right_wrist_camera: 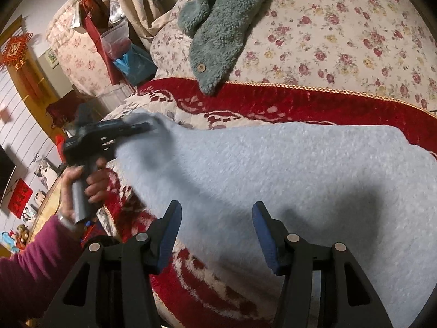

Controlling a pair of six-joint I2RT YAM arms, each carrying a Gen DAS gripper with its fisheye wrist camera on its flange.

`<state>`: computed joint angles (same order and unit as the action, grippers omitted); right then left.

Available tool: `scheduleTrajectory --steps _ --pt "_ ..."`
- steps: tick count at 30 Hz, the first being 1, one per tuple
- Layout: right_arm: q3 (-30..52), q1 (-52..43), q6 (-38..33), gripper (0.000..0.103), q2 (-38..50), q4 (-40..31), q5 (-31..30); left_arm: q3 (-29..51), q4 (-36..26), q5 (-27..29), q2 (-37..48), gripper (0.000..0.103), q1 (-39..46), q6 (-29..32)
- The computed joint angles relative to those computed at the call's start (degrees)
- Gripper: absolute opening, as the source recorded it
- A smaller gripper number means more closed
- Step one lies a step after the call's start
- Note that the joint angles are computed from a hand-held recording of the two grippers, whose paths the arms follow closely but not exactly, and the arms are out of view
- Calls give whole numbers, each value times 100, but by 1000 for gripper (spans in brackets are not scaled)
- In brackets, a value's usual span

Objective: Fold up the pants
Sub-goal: 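Lift the waistband corner with the left gripper and carry it over the pants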

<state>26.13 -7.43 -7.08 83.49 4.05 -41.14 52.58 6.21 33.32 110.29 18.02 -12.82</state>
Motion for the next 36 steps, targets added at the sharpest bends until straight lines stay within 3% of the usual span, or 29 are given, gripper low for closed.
scheduleTrajectory --steps 3,13,19,23,26,31,36 --pt "29 157 -61 58 84 -43 115 194 -197 34 23 22 -73 -5" --pt "-4 -275 -254 58 29 -136 -118 -654 -120 -348 -1033 21 -152 -172" --pt "6 -1273 -797 58 -205 -644 -486 -814 -611 -1044 -2442 21 -1187 188" --pt "154 -2168 -1321 58 -208 -1126 -798 -634 -1035 -1869 -2936 21 -2392 439" --pt "349 -2890 -1787 58 31 -1459 -1032 -468 -1185 -2508 -2817 21 -3321 505" --pt "701 -3718 -2398 58 473 -1910 -1253 -297 -1086 -3064 -2091 21 -4503 322" --pt "1034 -4309 -2782 58 980 -2219 -1319 -162 -809 -3225 -1083 21 -5335 44"
